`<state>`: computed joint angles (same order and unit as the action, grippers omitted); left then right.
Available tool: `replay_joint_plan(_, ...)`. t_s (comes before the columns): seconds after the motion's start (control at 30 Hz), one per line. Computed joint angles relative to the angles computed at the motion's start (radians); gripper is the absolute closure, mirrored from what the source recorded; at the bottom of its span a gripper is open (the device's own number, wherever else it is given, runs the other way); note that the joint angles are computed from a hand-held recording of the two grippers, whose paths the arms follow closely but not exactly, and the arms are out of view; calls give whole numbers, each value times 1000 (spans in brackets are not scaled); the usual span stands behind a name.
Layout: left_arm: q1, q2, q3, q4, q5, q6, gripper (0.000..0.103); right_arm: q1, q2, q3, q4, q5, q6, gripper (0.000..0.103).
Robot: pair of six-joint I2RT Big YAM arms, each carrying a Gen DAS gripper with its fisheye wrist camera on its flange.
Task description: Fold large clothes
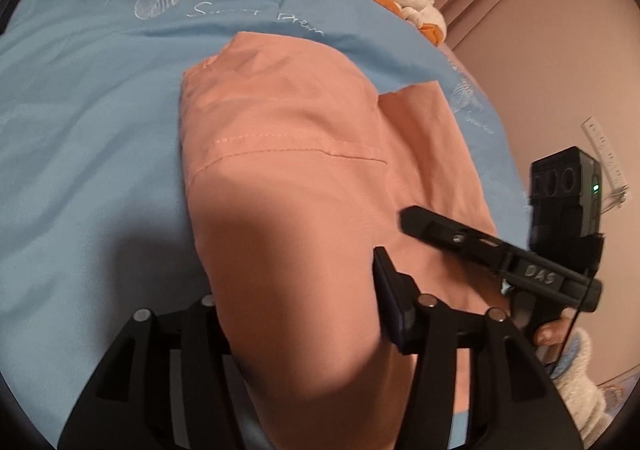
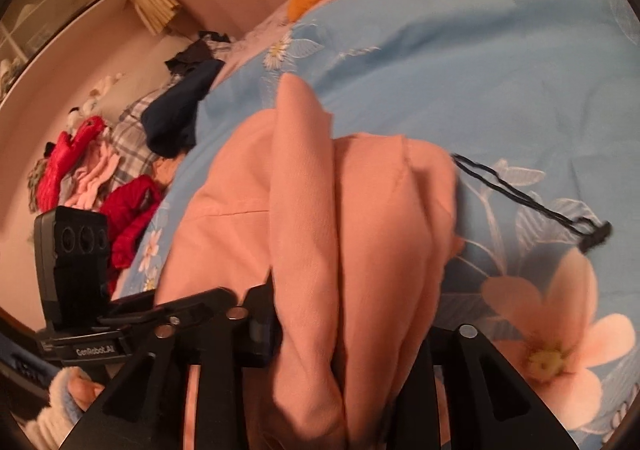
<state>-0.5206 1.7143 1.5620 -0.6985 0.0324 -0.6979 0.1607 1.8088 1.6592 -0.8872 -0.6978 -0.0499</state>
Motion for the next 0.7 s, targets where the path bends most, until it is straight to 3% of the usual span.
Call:
replay_joint_plan(0.03,-7,-1,12,-27,-29,6,41,-2,-3,5,-12,17,-3,61)
replay_joint_plan(0.2,-73,-25,63,-179,-262,85,38,-14,-127,-85,59,157,-48,58)
replay_joint_plan(0.27,-103,-50,43,-192,-371,126,39,-13,-219,-170,128,185,-102,58)
replay_joint_plan(0.37,-151,-80,13,-177,-500,171,36,-14,-329,-279,199,151,-171,58)
replay_joint_plan(0.43,-170,-80,-1,-184,-540,169,34,-11,-373,-332,222,132,-195,58)
replay_joint_plan(0.5,-172,-52,6,-220,-533,147,34,1,-379,-355,217,151,-215,58)
replay_joint_plan(0.6,-164,-23,-8,-218,-479,124,33,29,-336,-362,188,257,-255,58)
replay_joint_plan(0.7,-178,-12,-1,-234,-505,125,33,37,-299,-359,154,324,-269,58)
